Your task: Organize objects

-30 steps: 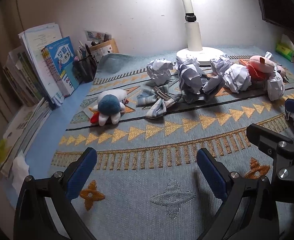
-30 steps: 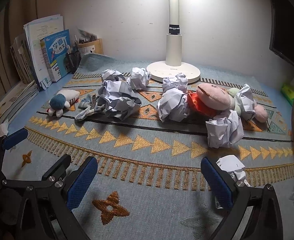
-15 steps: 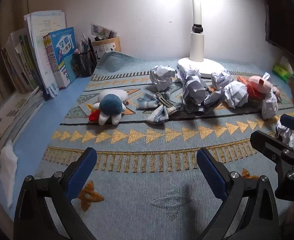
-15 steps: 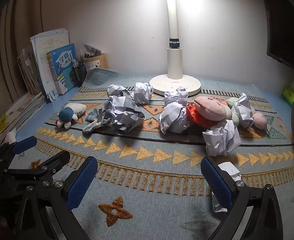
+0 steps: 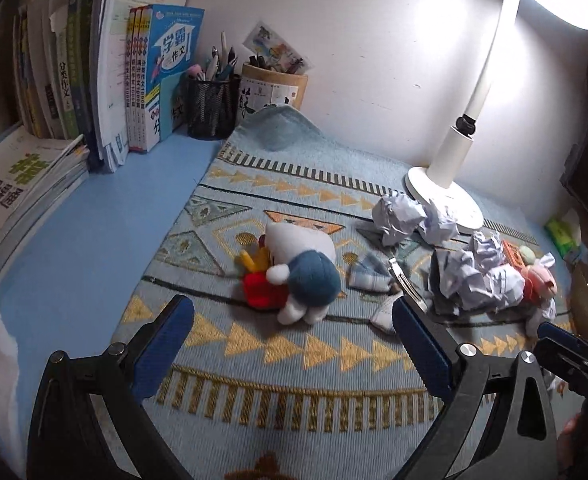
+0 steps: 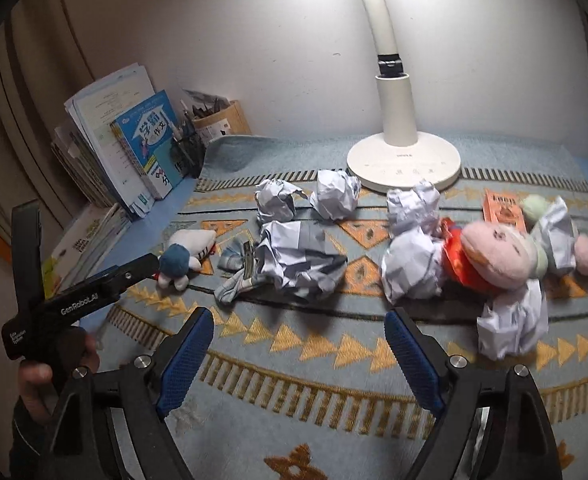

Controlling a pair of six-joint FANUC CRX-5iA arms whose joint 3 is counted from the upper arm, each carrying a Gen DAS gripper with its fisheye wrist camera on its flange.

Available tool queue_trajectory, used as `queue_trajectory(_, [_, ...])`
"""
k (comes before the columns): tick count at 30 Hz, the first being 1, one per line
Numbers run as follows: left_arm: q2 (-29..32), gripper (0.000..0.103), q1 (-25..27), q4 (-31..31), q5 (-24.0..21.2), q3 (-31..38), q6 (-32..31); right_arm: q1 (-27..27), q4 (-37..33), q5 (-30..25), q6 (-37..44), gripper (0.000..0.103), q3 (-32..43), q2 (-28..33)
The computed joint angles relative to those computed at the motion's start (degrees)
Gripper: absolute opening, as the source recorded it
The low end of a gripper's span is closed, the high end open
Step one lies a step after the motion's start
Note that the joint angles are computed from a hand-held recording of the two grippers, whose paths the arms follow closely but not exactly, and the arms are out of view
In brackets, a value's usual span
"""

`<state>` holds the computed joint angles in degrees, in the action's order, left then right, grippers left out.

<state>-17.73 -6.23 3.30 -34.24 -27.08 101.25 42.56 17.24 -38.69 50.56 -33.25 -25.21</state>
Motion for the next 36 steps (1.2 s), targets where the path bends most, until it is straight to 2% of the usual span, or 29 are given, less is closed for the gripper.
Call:
queue_trajectory(2, [4.1,0.099,-1.1,-3.3,-2.1,4.0,3.7,0.4,2.0,0.1,0.9,0.087,1.0,2.9])
queue_trajectory(3, [6.5,0.098,-2.7,-7.9,-4.3,7.1,7.9,0.2,2.0,0.2,1.5,0.087,1.8,4.3])
queue_trajectory(4, [8.5,0.094,-4.5,-12.6,-5.8,9.8,11.8,-0.2,1.8,0.4,2.1,0.086,2.6,5.8])
queue_trajectory(5, [9.9,0.084,-5.4,-14.4,-6.0,11.0,13.0,-0.7,1.1,0.5,2.9,0.085,3.5,7.0])
queue_trajectory(6, [10.6,0.076,-5.6,-13.9,-5.3,11.0,12.3,-1.3,0.0,0.8,4.1,0.083,4.4,8.2])
queue_trajectory(8, [11.3,0.071,-5.1,-11.7,-3.1,9.9,10.8,-2.5,-1.9,0.7,5.8,0.076,6.3,10.7])
queue_trajectory(9, [11.7,0.052,-5.6,-12.7,-3.2,10.1,11.4,-3.1,-3.7,0.2,7.3,0.067,7.5,12.0])
queue_trajectory(10, [12.2,0.045,-6.9,-16.4,-5.0,11.7,13.9,-4.1,-6.9,0.0,9.9,0.054,8.9,13.1])
queue_trajectory(11, [12.0,0.044,-7.2,-17.1,-4.8,11.6,14.7,-4.7,-8.5,0.6,11.0,0.050,9.0,13.4])
queue_trajectory(12, [11.2,0.043,-6.6,-15.4,-3.3,10.4,12.9,-4.6,-7.2,2.5,9.6,0.047,7.5,12.9])
queue_trajectory(13, [10.6,0.043,-6.2,-14.5,-2.3,9.6,12.3,-4.6,-6.6,4.5,8.8,0.038,6.0,11.8])
queue_trajectory(14, [10.0,0.043,-5.7,-14.0,-1.4,8.8,12.4,-4.9,-9.0,5.5,10.6,0.031,5.7,10.7])
queue_trajectory(15, [9.3,0.043,-5.0,-12.5,-0.1,7.6,11.6,-5.5,-12.4,5.7,13.1,0.026,5.8,9.6])
queue_trajectory(16, [8.5,0.043,-4.0,-10.1,1.7,6.1,9.8,-5.5,-12.8,5.8,12.8,0.019,5.2,8.3])
queue_trajectory(17, [7.7,0.043,-3.3,-8.0,3.1,4.8,8.2,-4.9,-11.7,5.8,11.3,0.017,4.1,6.8])
queue_trajectory(20, [6.8,0.043,-3.7,-8.3,3.5,4.3,8.3,-2.9,-8.7,6.0,7.5,0.017,-0.1,0.6])
queue_trajectory(23, [4.0,0.043,-5.3,-7.0,2.9,3.0,7.8,0.8,-2.3,4.6,0.6,0.017,-5.3,-6.5])
queue_trajectory(27, [0.0,0.043,-10.5,-9.8,1.8,2.0,10.0,3.2,-2.5,0.6,-1.4,0.018,-7.8,-13.1])
queue_trajectory(29, [-0.7,0.043,-13.2,-13.0,0.9,2.0,13.4,2.2,-6.2,-1.9,1.3,0.029,-5.8,-12.2])
queue_trajectory(30, [-0.8,0.043,-14.5,-15.1,0.4,2.1,15.7,1.4,-7.9,-2.9,2.5,0.043,-4.5,-11.2])
queue_trajectory(31, [-0.8,0.043,-15.1,-15.6,0.4,1.6,16.8,1.1,-8.5,-3.4,2.8,0.062,-3.7,-10.4])
queue_trajectory(32, [-0.9,0.043,-14.6,-13.5,1.0,0.3,15.4,0.7,-9.0,-3.0,3.6,0.069,-3.1,-9.6])
queue_trajectory(33, [-1.0,0.043,-14.1,-11.2,1.7,-0.9,13.9,0.4,-9.2,-1.8,4.6,0.071,-2.9,-9.1])
queue_trajectory(34, [-0.8,0.043,-14.5,-12.0,0.8,-0.5,14.6,0.3,-8.6,-1.2,4.8,0.070,-2.4,-7.9])
queue_trajectory(35, [-1.1,0.043,-15.5,-15.2,0.8,0.2,17.3,-0.1,-8.2,-0.9,5.0,0.070,-1.3,-6.0])
queue_trajectory(36, [-2.2,0.043,-15.5,-16.1,2.5,-0.6,17.9,-0.8,-8.5,-0.9,5.6,0.070,0.2,-3.7])
